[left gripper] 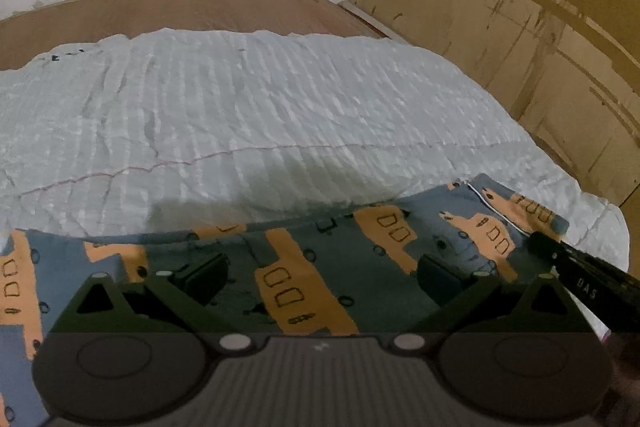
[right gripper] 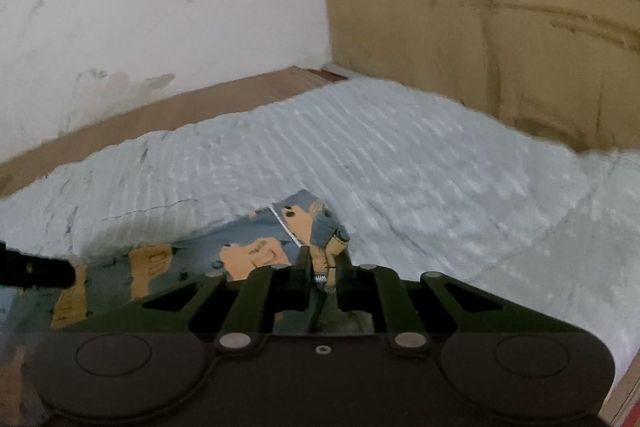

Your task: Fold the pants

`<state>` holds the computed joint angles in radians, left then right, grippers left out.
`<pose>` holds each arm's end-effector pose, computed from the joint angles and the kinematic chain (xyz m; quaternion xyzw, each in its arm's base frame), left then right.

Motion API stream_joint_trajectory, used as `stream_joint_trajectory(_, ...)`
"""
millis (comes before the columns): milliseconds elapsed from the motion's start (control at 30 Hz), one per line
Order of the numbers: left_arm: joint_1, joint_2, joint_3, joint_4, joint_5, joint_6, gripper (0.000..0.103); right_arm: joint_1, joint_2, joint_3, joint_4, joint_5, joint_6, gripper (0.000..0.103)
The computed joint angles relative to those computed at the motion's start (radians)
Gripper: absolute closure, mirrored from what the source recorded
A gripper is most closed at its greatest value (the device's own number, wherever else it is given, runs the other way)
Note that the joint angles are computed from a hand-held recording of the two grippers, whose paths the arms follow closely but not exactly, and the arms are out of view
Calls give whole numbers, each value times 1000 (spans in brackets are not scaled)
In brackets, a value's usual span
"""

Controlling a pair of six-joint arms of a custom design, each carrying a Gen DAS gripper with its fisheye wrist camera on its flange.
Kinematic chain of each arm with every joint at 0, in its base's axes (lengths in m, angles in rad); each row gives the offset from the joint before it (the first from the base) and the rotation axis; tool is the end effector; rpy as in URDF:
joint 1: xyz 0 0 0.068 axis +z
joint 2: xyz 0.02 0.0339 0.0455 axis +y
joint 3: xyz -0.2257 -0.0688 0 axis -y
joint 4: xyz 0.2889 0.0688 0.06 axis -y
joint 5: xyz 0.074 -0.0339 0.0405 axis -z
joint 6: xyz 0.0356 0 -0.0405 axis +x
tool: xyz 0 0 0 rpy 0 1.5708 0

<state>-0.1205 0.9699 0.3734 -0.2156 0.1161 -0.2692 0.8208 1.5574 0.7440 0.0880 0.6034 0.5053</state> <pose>0.2381 -0.0330 0.1076 -0.0475 0.9264 -0.1245 0.3523 0.2441 0.2323 0.1019 -0.0164 0.8791 0.0275 0.4755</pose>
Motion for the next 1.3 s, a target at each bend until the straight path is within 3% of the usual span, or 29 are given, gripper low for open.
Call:
stream_joint_trajectory(100, 36, -35, -15, -12, 39, 4, 0, 40, 10, 19, 30, 34, -83, 92)
stream_joint_trajectory(200, 111, -62, -33, -10, 158, -1, 0, 95, 26, 41, 74, 71, -201, 92)
stream_joint_trajectory(300, 260, -85, -84, 68, 463, -51, 0, 146, 33, 53, 108, 93, -296, 92)
stream_joint_trajectory(367, 336, -77, -111, 125, 616, -104, 0, 189, 41, 61, 134, 101, -364, 92)
stream_joint_trajectory(500, 401, -67, -133, 151, 718, -115, 0, 281, 67, 88, 133, 88, -451, 92)
stream_joint_trajectory(600, 421, -75, -140, 88, 680, -78, 5, 343, 104, 119, 83, 41, -435, 92)
stream_joint_trajectory(633, 407, -77, -136, 52, 612, -70, 12, 362, 127, 133, 65, 27, -429, 92)
stream_joint_trajectory(700, 368, -75, -119, -31, 467, -43, 15, 391, 174, 152, 49, 27, -422, 92)
stream_joint_trajectory(733, 364, -90, -133, -41, 444, -31, 16, 400, 191, 157, 41, 21, -410, 91)
stream_joint_trajectory(933, 339, -303, -222, -171, 411, 9, 16, 388, 181, 123, 57, -10, -314, 89)
stream_joint_trajectory(1067, 304, -271, -218, -131, 400, -99, 17, 384, 122, 61, 122, -19, -244, 89)
stream_joint_trajectory(1167, 289, -218, -204, -72, 363, -209, 36, 391, 133, 66, 131, -19, -240, 89)
stream_joint_trajectory(1233, 282, -167, -183, -45, 354, -246, 59, 392, 135, 68, 126, -25, -231, 89)
stream_joint_trajectory(1300, 275, -136, -175, -18, 354, -267, 71, 390, 139, 68, 124, -29, -226, 89)
